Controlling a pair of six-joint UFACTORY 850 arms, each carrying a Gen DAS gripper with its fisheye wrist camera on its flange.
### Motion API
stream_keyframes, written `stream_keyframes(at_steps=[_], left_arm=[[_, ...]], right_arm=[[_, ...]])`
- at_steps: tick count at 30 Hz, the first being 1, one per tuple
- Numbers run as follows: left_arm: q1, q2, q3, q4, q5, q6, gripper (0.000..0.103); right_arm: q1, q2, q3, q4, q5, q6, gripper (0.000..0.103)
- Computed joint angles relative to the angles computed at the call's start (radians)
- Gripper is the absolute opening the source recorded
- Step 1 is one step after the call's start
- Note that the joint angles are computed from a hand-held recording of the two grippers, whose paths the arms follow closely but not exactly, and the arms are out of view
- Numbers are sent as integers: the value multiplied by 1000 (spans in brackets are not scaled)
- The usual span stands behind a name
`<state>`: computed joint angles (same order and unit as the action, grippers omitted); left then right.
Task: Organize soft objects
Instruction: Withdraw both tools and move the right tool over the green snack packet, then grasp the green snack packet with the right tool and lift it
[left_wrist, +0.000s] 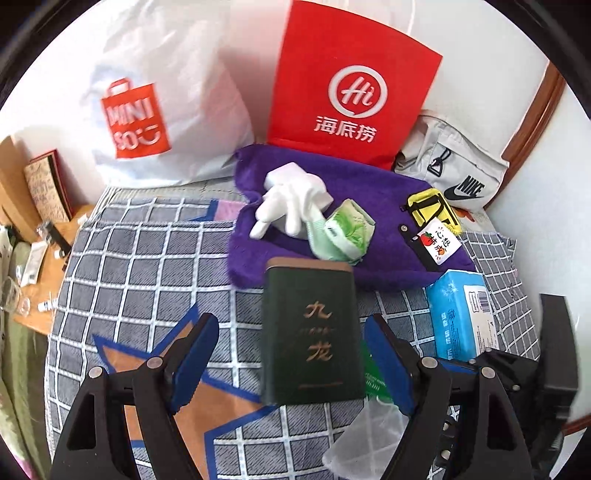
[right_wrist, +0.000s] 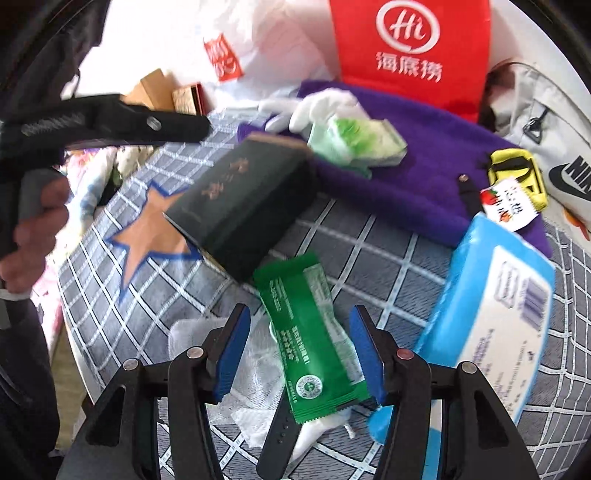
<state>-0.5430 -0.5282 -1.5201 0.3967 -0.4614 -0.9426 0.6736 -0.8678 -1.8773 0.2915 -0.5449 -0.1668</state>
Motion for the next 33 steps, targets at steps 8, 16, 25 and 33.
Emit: stream_keyframes(at_steps=[8, 16, 25, 33], left_arm=[[22, 63, 102, -10, 99, -29, 80], [32, 94, 148, -4, 154, -40, 80], [37, 117, 191, -55, 170, -16, 80], [11, 155, 232, 40, 149, -116, 80]], right_arm=[[33, -99, -148, -230, -113, 153, 56], [52, -170, -258, -321, -216, 171, 57], [24, -101, -164, -189, -128, 136, 39], [20, 58, 45, -115, 22, 169, 39]])
